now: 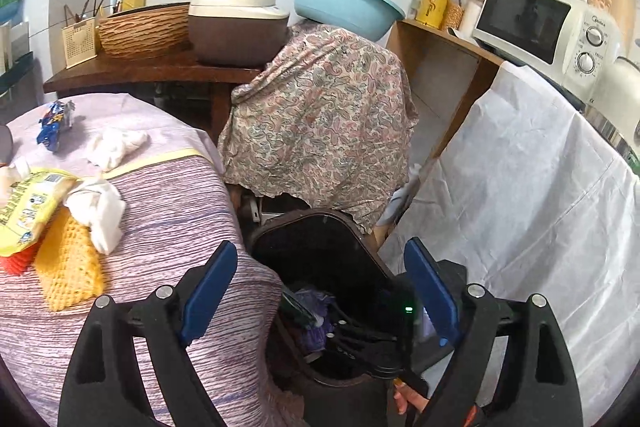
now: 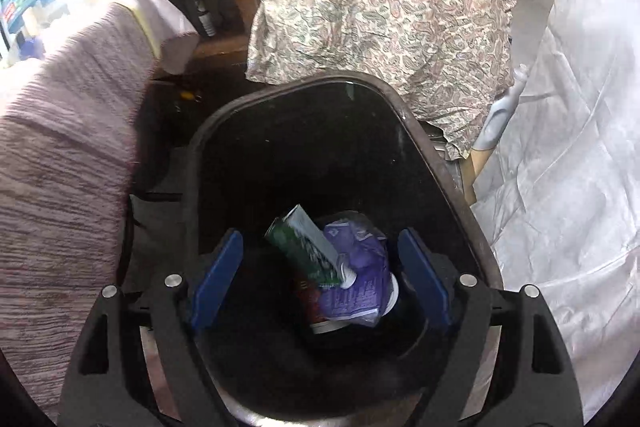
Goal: Collect trash
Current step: 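Open the left tool over the bin while the right tool releases the carton, then move both open tools back over the table toward the remaining trash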
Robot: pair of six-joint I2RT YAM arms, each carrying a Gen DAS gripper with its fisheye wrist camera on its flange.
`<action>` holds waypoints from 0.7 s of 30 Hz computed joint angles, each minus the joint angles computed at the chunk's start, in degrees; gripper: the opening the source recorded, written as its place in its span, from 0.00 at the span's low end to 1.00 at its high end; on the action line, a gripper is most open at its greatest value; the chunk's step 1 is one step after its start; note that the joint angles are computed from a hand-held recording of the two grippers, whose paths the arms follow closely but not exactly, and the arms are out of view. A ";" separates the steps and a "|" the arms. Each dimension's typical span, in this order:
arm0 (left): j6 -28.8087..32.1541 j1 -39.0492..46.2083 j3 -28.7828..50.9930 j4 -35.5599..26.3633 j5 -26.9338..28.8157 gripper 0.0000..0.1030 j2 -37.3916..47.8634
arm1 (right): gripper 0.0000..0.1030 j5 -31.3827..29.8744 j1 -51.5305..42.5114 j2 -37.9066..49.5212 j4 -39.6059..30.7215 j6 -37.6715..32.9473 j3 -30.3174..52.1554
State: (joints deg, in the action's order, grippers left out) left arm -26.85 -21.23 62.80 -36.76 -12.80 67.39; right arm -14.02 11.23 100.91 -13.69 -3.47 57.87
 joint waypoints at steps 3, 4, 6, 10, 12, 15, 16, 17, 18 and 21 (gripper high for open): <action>0.31 0.83 -0.87 -1.62 -0.55 0.82 -3.09 | 0.78 -1.03 -0.45 -3.58 -1.74 0.00 -1.17; 0.50 1.10 -1.11 -2.17 -0.73 0.83 -4.03 | 0.78 -1.45 -0.57 -5.02 -2.23 -0.18 -1.73; 1.42 2.30 -1.79 -3.71 -0.62 0.83 -6.64 | 0.78 -2.07 -0.58 -7.82 -3.71 -1.02 -2.52; 2.57 5.96 -3.33 -7.61 -0.03 0.84 -12.25 | 0.78 -3.76 0.29 -13.05 -7.08 -2.08 -3.13; 4.03 8.76 -3.67 -9.73 0.25 0.85 -14.56 | 0.78 -4.61 1.17 -15.68 -8.77 -2.75 -2.65; 6.23 14.54 -3.33 -13.00 3.04 0.85 -17.18 | 0.78 -5.07 3.97 -19.37 -11.07 -3.04 -1.63; 7.59 17.15 -3.20 -14.07 4.59 0.85 -18.30 | 0.78 -5.25 5.34 -20.54 -11.85 -2.93 -0.97; 8.70 18.86 -3.00 -14.81 5.47 0.85 -18.98 | 0.78 -5.51 6.80 -21.56 -12.71 -2.99 -0.13; 10.81 21.79 -2.83 -15.92 6.64 0.86 -20.19 | 0.78 -5.56 8.22 -22.61 -13.44 -3.16 0.54; 15.87 30.36 -2.63 -18.00 9.84 0.87 -22.87 | 0.78 -4.73 12.87 -24.64 -14.75 -3.56 2.52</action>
